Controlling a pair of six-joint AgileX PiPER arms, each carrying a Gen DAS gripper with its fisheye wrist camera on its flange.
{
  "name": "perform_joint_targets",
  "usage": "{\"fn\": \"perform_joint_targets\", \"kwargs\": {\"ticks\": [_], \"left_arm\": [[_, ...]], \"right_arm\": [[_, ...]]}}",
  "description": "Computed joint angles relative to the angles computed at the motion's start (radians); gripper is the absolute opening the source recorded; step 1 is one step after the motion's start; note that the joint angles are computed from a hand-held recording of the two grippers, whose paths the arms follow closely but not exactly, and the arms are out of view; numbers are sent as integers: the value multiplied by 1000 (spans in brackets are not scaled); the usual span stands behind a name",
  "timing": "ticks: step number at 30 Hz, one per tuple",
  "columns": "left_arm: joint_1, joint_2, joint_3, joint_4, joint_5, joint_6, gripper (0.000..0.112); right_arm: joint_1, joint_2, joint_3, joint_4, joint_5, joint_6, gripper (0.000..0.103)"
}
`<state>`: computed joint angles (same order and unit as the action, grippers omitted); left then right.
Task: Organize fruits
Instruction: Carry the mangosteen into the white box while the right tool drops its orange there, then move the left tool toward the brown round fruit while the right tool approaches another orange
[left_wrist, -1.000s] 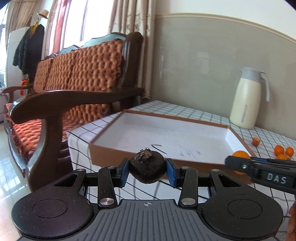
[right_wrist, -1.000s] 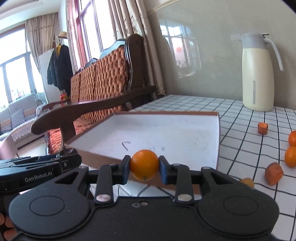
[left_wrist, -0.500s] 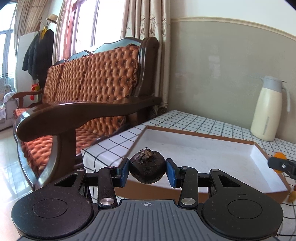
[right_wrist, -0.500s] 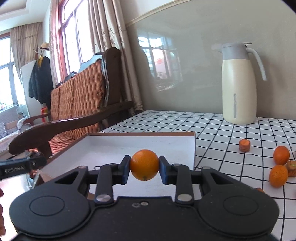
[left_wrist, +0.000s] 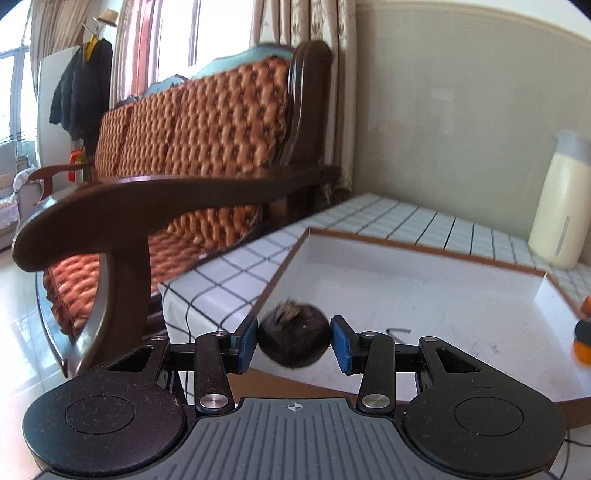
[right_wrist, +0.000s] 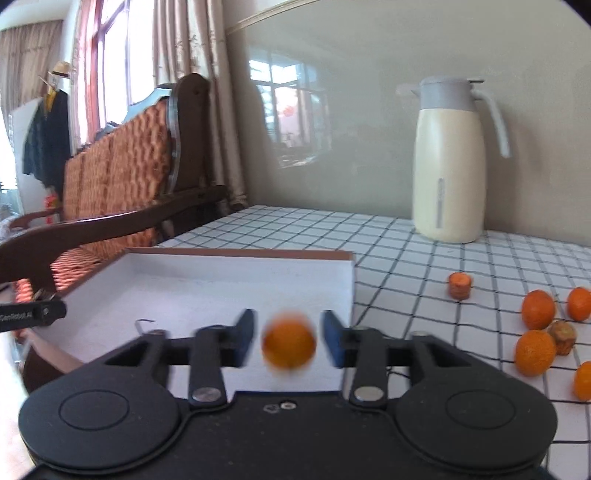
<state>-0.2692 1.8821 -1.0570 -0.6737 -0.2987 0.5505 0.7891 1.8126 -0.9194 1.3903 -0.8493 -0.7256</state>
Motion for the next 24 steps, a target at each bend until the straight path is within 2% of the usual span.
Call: {"fn": "perform_joint_targets", "kwargs": {"ticks": [1, 2, 3, 4, 5, 6, 8, 11, 14, 16, 18, 20, 21, 24], "left_arm": [[2, -3, -7, -27, 14, 21, 57], [-3, -17, 2, -18, 8, 2, 77], [-15, -46, 34, 12, -38, -44, 91], [-35, -76, 74, 4, -123, -50, 103], [-59, -97, 114, 7, -223, -65, 103], [-72, -120, 148, 32, -293, -93, 103], [-80, -161, 187, 71, -343, -135, 103], [-103, -178, 217, 37, -406, -127, 103], [-108, -192, 226, 41, -366, -136, 103], [-133, -179, 222, 28, -372, -90, 103], [-168, -167, 227, 9, -393, -37, 103], [-200, -171, 234, 5, -373, -18, 103], [-209, -174, 234, 17, -353, -24, 103], [-246, -180, 235, 40, -300, -37, 103]], "right_arm": [[20, -5, 21, -29, -60, 48, 76], [38, -13, 40, -53, -113, 83, 81], [51, -25, 61, -81, -154, 121, 86], [61, -35, 78, -101, -197, 154, 91], [71, -42, 94, -115, -241, 187, 97], [73, -58, 116, -143, -259, 217, 97], [65, -89, 134, -166, -253, 224, 97], [44, -117, 131, -178, -229, 172, 97], [61, -109, 134, -156, -290, 118, 97], [78, -101, 146, -120, -317, 87, 97], [58, -130, 164, -91, -237, 85, 97], [36, -167, 203, -97, -161, 148, 97], [32, -181, 220, -93, -154, 172, 97], [52, -212, 269, -45, -209, 181, 97]]}}
